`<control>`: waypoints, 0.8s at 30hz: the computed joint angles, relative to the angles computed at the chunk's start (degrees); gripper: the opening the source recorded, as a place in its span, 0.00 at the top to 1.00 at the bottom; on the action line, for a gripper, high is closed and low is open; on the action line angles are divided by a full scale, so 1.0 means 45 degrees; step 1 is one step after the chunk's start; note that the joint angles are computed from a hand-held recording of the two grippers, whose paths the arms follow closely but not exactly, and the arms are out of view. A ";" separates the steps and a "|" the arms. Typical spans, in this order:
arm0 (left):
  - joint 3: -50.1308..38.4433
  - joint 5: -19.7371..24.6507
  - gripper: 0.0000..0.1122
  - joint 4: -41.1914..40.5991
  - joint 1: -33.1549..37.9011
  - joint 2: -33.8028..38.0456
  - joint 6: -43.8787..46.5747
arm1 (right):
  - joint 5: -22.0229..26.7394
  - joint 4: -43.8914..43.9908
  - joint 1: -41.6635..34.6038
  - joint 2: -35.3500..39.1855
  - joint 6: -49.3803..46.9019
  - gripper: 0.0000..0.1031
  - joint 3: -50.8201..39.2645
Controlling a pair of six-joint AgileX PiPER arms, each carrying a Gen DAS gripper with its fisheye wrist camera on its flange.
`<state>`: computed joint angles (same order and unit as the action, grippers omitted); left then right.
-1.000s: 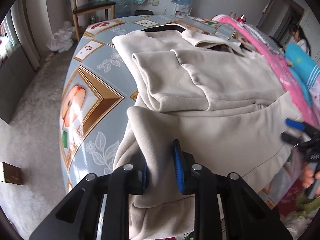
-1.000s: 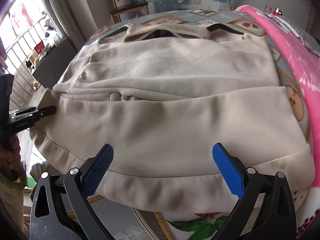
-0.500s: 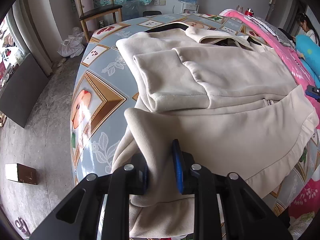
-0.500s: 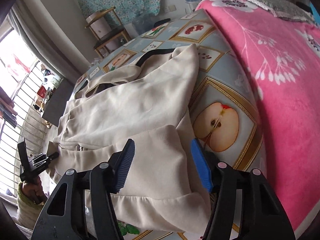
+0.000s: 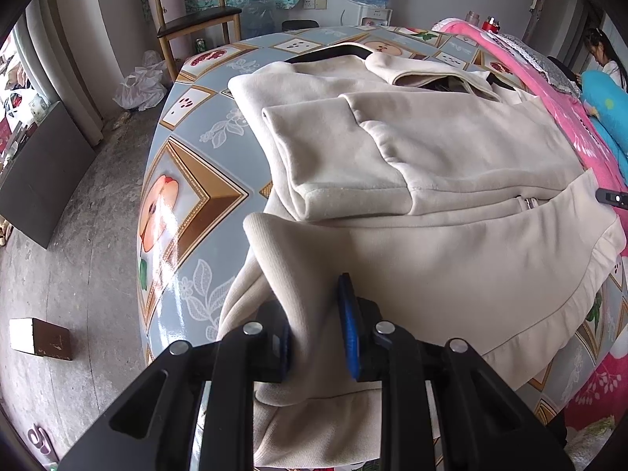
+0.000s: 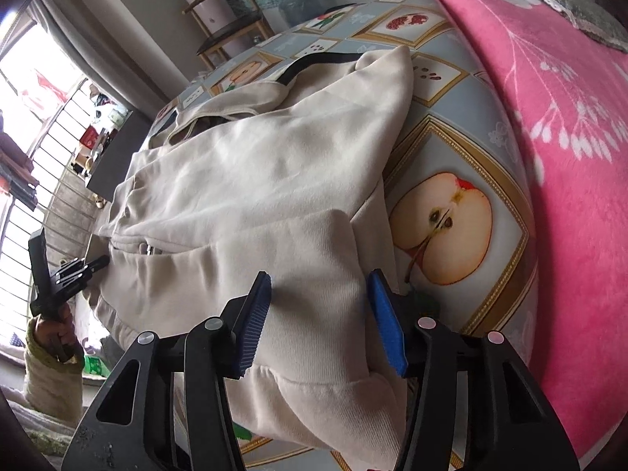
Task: Fold large clothes
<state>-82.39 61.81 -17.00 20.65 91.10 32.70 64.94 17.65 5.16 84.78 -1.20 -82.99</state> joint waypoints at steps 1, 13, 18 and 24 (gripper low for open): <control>0.0002 0.0001 0.82 -0.0017 0.0008 0.0000 0.0003 | 0.0155 0.0003 -0.0004 0.0022 -0.0073 0.51 -0.0049; -0.0175 0.0277 0.82 -0.0508 0.0295 0.0183 0.0150 | 0.0137 0.0575 -0.0245 0.0834 -0.0066 0.60 -0.0698; -0.0016 0.0098 0.82 -0.0532 0.0286 0.0091 0.0217 | 0.0104 -0.1269 0.0769 -0.0083 0.1014 0.84 -0.0254; 0.1109 -0.0909 0.92 -0.0603 0.0315 -0.1207 0.1065 | -0.0160 -0.4256 0.3034 -0.1109 0.3624 0.95 0.0065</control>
<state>-77.40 57.72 -19.71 22.07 85.66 37.49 64.22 -1.51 18.81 79.79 15.11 -82.70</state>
